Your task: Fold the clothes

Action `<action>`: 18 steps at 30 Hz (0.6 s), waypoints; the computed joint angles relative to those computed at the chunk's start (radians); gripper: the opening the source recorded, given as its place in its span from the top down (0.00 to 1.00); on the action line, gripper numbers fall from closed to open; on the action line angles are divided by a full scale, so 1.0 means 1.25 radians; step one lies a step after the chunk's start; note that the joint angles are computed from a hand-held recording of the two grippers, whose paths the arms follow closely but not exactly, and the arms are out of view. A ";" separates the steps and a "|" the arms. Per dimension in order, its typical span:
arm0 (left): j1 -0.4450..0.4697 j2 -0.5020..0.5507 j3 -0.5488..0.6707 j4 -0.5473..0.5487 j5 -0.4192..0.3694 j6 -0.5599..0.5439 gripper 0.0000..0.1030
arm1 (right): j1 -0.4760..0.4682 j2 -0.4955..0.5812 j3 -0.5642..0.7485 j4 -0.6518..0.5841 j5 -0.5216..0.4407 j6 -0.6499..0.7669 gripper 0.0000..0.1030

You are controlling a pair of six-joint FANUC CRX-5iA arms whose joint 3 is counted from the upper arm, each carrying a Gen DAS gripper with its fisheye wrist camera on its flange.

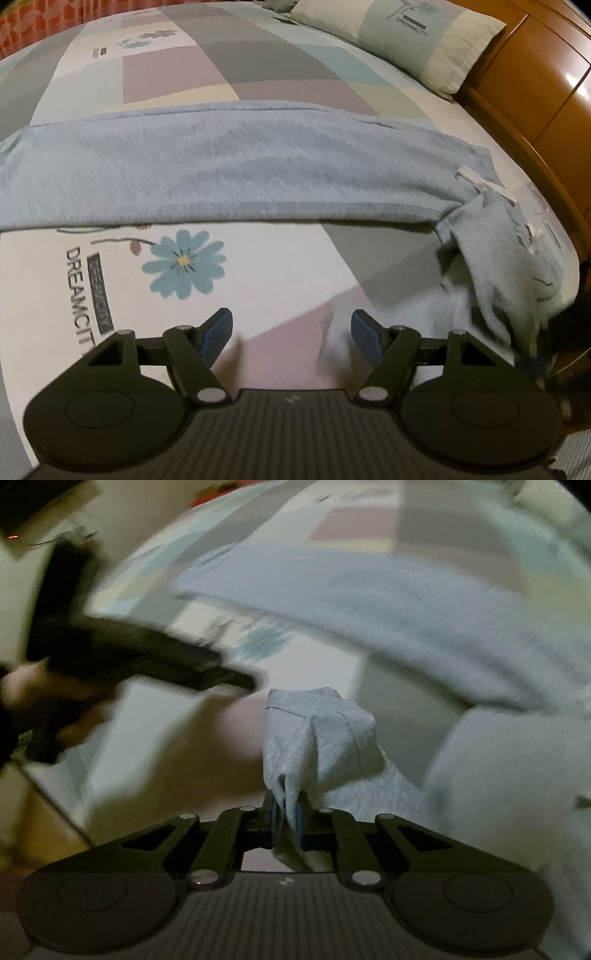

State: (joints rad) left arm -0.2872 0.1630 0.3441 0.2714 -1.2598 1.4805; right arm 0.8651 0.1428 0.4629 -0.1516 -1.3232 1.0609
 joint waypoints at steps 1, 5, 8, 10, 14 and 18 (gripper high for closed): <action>-0.002 -0.002 -0.002 -0.001 -0.003 0.002 0.31 | -0.012 0.001 0.013 -0.060 -0.010 0.019 0.88; -0.009 -0.010 -0.006 -0.013 -0.017 0.012 0.31 | -0.031 0.025 0.056 -0.189 -0.050 0.070 0.79; -0.013 -0.015 -0.006 -0.027 -0.024 0.029 0.31 | -0.031 0.032 0.061 -0.195 -0.042 0.068 0.74; -0.013 -0.020 -0.008 -0.032 -0.025 0.036 0.31 | -0.036 0.025 0.052 -0.188 -0.031 0.051 0.73; -0.014 -0.024 -0.007 -0.038 -0.028 0.050 0.31 | -0.042 -0.002 0.027 -0.102 -0.046 -0.008 0.66; -0.017 -0.024 -0.006 -0.033 -0.025 0.044 0.31 | -0.039 -0.059 -0.032 0.027 -0.076 -0.127 0.61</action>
